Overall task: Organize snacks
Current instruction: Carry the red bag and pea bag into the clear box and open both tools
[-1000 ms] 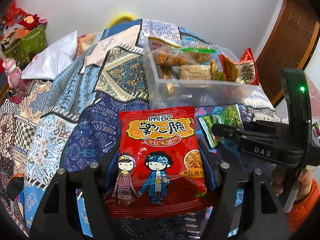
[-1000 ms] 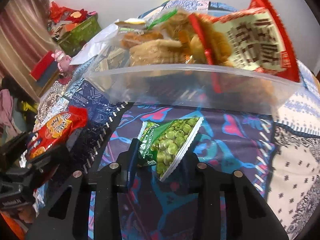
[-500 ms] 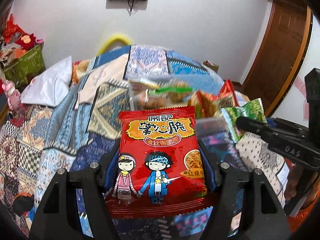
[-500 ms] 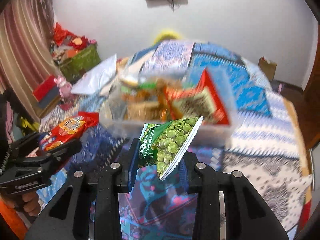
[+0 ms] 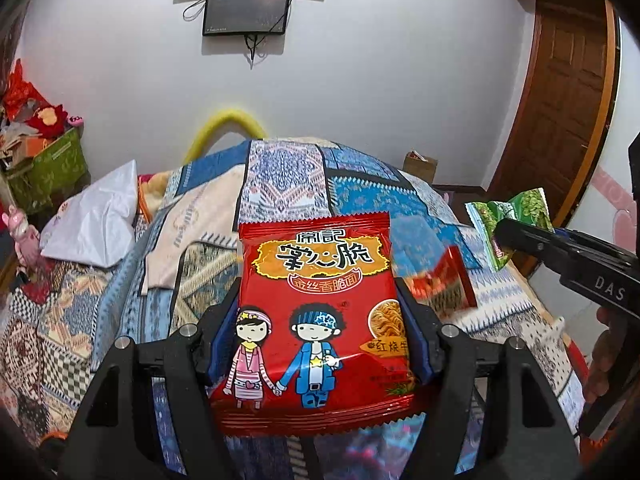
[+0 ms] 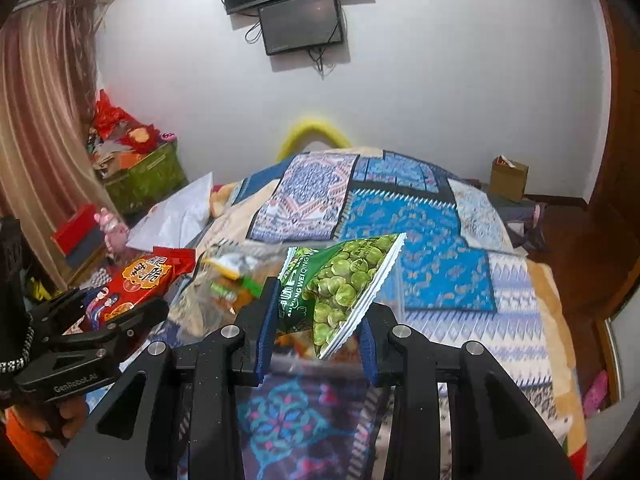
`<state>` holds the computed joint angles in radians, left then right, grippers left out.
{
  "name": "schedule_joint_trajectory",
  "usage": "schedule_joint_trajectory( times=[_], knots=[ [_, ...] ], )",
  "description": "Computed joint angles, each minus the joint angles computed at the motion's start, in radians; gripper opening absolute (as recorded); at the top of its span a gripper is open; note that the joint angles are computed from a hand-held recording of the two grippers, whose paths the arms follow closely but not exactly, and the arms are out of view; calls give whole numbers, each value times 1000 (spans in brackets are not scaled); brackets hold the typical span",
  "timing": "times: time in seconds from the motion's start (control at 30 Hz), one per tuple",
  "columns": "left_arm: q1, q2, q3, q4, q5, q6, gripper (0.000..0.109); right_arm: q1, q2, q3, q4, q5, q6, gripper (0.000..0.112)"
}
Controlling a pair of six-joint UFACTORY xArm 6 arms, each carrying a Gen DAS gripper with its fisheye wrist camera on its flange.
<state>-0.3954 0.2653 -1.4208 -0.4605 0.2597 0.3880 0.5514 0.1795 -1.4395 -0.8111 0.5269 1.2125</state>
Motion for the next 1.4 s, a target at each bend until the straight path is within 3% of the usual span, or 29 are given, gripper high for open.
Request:
schedule_joint_trajectory(
  times=[0.5,0.77,1.03,1.27,1.4],
  knots=[
    [8,288,-362,182,128,-200,68,-47,195,-187,189,-15,-192,32],
    [17,446,-554,261,242,-291,69,-65,282,-259,307,20,-319,32],
    [18,450,-545,199,229,-237,75,-73,315,-265,425,33,-417,34],
    [21,391,-478,150,216,-196,77,-64,293,-262,383,64,-396,47],
    [20,309,-380,125,161,-167,77,-56,236,-223,301,64,-337,51]
  ],
)
